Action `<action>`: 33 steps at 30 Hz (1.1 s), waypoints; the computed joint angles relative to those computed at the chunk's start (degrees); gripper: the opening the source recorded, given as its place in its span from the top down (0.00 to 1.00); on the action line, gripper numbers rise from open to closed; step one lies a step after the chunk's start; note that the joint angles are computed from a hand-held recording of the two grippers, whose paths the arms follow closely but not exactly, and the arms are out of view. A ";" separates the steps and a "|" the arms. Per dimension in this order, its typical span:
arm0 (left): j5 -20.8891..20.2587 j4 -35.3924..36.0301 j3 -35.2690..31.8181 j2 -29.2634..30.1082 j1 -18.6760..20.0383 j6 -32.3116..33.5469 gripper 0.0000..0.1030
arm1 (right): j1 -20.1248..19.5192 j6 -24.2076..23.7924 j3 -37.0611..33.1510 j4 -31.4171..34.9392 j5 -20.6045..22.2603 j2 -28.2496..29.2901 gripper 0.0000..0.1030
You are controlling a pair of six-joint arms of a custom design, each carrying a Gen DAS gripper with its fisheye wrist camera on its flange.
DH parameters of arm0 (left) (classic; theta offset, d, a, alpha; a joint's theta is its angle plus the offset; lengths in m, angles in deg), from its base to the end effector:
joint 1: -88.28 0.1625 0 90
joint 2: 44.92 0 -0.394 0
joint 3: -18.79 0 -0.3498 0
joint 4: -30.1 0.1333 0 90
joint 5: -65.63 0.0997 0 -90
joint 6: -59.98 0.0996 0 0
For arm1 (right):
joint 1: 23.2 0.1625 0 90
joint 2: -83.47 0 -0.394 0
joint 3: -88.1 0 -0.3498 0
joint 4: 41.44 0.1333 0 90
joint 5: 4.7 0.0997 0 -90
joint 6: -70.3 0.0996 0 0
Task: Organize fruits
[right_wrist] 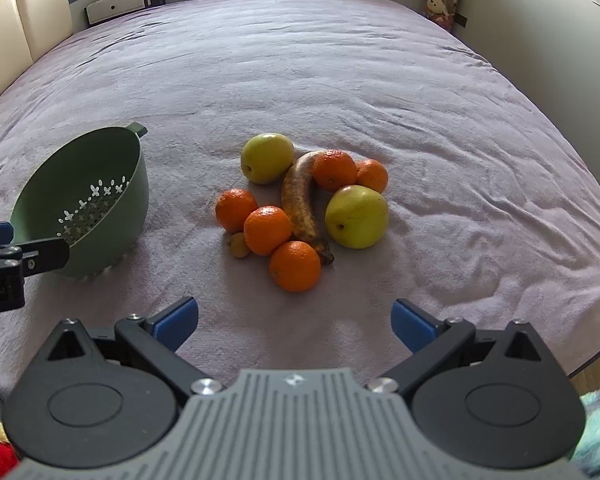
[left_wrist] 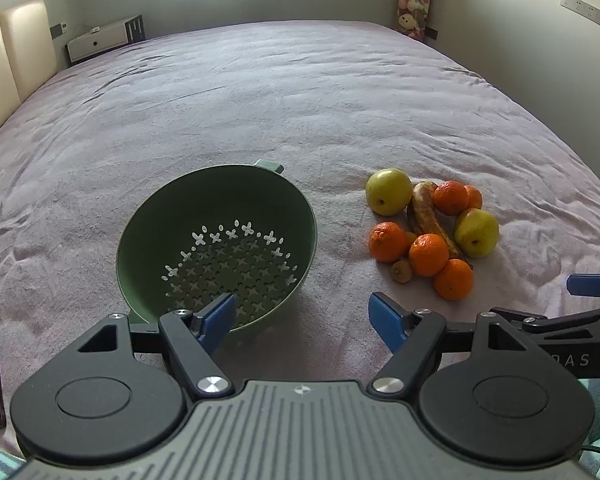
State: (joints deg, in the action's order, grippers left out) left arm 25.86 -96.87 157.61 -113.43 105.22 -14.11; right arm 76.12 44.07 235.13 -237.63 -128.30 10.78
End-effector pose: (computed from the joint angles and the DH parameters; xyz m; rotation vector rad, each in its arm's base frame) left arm -0.2359 -0.2912 0.0917 0.2932 2.2344 -0.8145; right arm 0.1322 -0.3230 0.1840 0.5419 -2.3753 0.5773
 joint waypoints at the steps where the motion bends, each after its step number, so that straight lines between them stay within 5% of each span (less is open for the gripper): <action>1: -0.01 -0.15 0.07 -0.04 0.02 0.00 0.14 | 0.07 0.00 -0.02 0.08 -0.06 0.06 0.04; 33: -0.52 -2.37 -0.04 1.17 0.56 0.77 0.15 | -0.23 1.38 -0.78 2.38 -0.69 0.45 0.04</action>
